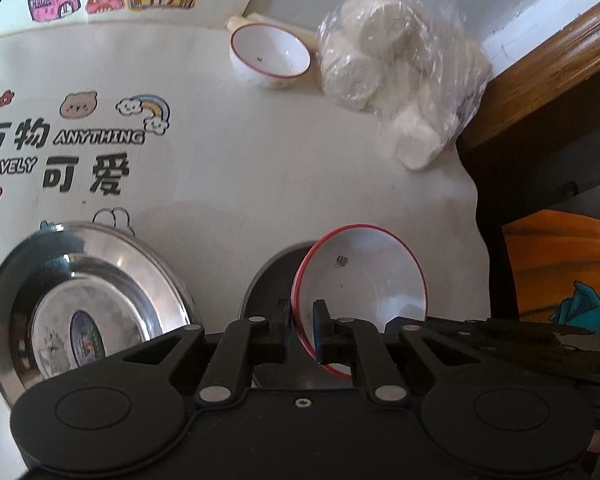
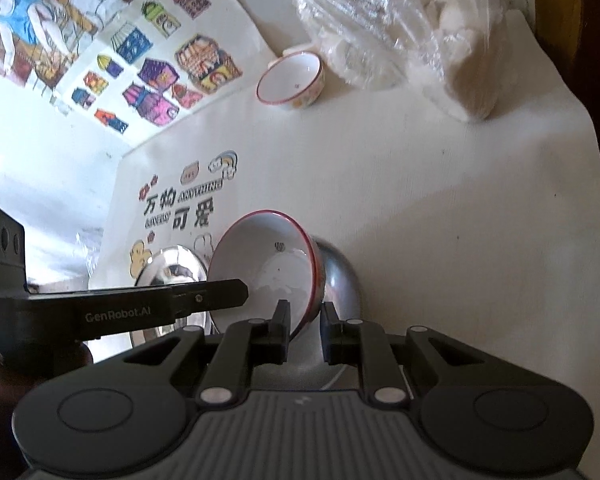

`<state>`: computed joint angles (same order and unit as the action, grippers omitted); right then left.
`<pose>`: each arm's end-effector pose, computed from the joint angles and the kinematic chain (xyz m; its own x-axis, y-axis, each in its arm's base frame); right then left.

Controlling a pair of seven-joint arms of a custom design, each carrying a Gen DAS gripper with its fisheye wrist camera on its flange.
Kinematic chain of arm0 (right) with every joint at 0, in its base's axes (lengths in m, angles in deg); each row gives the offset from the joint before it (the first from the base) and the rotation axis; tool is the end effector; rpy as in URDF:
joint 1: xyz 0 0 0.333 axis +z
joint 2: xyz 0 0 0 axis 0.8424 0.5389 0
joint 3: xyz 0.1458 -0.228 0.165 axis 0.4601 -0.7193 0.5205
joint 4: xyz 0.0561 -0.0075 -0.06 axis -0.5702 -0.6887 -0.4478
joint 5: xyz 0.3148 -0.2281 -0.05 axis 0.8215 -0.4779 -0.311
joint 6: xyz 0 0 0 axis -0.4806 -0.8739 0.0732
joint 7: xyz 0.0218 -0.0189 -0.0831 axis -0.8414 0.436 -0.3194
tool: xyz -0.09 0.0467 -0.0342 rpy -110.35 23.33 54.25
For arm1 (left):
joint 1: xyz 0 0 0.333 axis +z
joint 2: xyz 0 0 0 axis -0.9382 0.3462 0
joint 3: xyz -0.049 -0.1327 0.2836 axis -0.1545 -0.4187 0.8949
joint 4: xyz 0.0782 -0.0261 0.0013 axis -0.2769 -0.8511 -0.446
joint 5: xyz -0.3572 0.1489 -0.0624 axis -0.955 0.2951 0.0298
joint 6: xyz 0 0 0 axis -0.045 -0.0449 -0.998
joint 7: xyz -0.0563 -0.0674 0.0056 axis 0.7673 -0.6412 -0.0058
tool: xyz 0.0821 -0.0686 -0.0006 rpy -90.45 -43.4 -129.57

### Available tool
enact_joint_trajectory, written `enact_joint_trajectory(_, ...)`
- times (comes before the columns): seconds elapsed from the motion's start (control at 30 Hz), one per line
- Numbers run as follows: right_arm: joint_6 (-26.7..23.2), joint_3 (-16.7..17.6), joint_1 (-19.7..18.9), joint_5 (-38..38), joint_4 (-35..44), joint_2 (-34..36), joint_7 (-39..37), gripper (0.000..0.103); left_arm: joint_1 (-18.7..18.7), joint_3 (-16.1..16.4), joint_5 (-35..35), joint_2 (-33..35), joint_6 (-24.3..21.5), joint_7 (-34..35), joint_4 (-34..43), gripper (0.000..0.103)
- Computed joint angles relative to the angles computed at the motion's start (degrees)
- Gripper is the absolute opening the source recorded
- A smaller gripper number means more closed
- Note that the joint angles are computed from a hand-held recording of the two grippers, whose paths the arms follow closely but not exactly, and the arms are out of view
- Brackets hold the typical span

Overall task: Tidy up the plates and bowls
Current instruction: 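Lift the white bowl with both tools and carry it over the steel bowl, then lower the white bowl into the steel bowl and open both tools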

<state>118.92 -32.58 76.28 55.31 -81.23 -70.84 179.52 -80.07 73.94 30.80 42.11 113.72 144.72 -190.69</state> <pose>0.4835 0.1414 0.4589 -0.2321 -0.8598 -0.4549 -0.8600 0.3999 -0.3171 0.5996 -0.2638 0.4315 -0.3725 -0.8277 0.4198 -0.9146 0.2506 -0.3174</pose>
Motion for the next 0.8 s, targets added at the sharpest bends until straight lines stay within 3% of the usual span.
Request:
enact_joint_trajectory(0.4,-4.77,0.02,-0.13,1.91,1.3,0.84,-2.49,0.018,-0.72,0.7,4.14,0.87,-3.57,-3.34,1.41,0.012)
enact_joint_trajectory(0.8,-6.29,0.6,-1.05,3.34,2.41,2.58,-4.25,0.018,-1.05,0.87,6.46,2.37,-5.21,-6.01,2.93,0.013)
